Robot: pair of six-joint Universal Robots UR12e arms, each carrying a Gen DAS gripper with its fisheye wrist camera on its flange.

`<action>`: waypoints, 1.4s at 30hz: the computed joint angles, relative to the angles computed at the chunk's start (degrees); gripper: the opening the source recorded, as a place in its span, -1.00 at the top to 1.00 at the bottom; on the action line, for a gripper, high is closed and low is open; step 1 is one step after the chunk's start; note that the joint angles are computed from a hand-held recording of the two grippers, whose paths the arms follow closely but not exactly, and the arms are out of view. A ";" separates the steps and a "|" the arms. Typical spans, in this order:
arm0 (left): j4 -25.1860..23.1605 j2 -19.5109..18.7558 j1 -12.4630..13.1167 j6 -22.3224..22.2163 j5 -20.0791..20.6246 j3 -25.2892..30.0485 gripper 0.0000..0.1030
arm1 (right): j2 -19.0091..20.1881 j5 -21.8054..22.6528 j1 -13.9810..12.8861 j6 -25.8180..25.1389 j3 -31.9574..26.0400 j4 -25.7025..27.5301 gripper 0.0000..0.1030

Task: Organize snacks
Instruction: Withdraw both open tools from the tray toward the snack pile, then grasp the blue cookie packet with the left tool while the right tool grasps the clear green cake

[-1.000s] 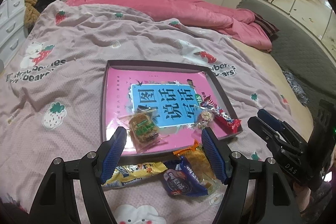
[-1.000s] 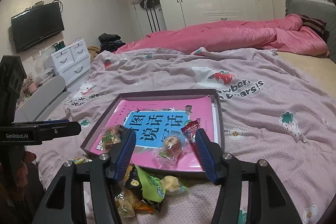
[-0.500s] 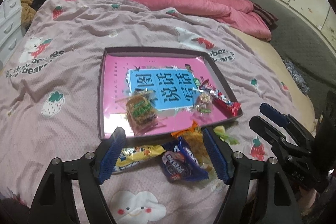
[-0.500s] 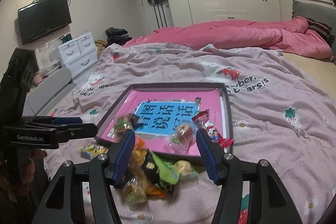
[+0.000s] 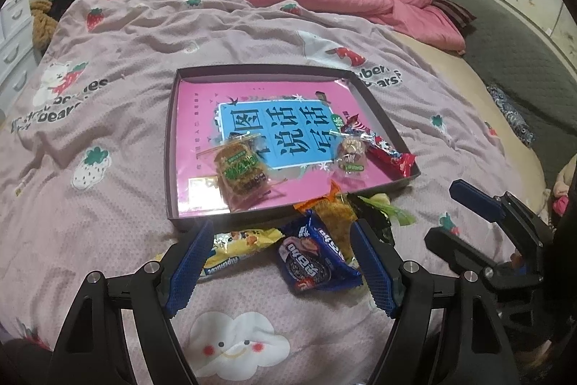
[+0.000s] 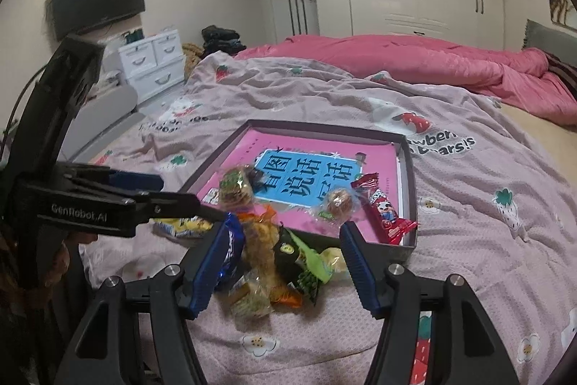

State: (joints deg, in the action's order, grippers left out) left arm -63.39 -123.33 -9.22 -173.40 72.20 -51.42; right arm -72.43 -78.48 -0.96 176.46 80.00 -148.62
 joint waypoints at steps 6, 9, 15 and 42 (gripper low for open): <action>-1.22 -0.01 0.12 0.18 -0.41 0.02 -0.53 | -0.30 -0.12 0.61 -2.73 0.22 2.05 -0.23; -2.38 -0.22 0.26 0.14 -1.14 0.36 -0.54 | -0.37 -0.34 0.87 -4.07 0.28 3.25 -0.23; -5.87 -0.97 0.64 -0.11 -3.38 1.36 -0.53 | -0.07 -1.13 1.64 -7.37 0.07 6.47 -0.23; -14.17 -4.53 1.39 -4.88 -12.92 3.77 -0.55 | 3.02 -14.66 6.57 -22.70 -0.61 9.48 -0.21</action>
State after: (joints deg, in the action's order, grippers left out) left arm -77.57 -127.86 -7.83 -178.28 59.28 -47.65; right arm -69.41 -93.15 5.61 153.76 79.39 -139.14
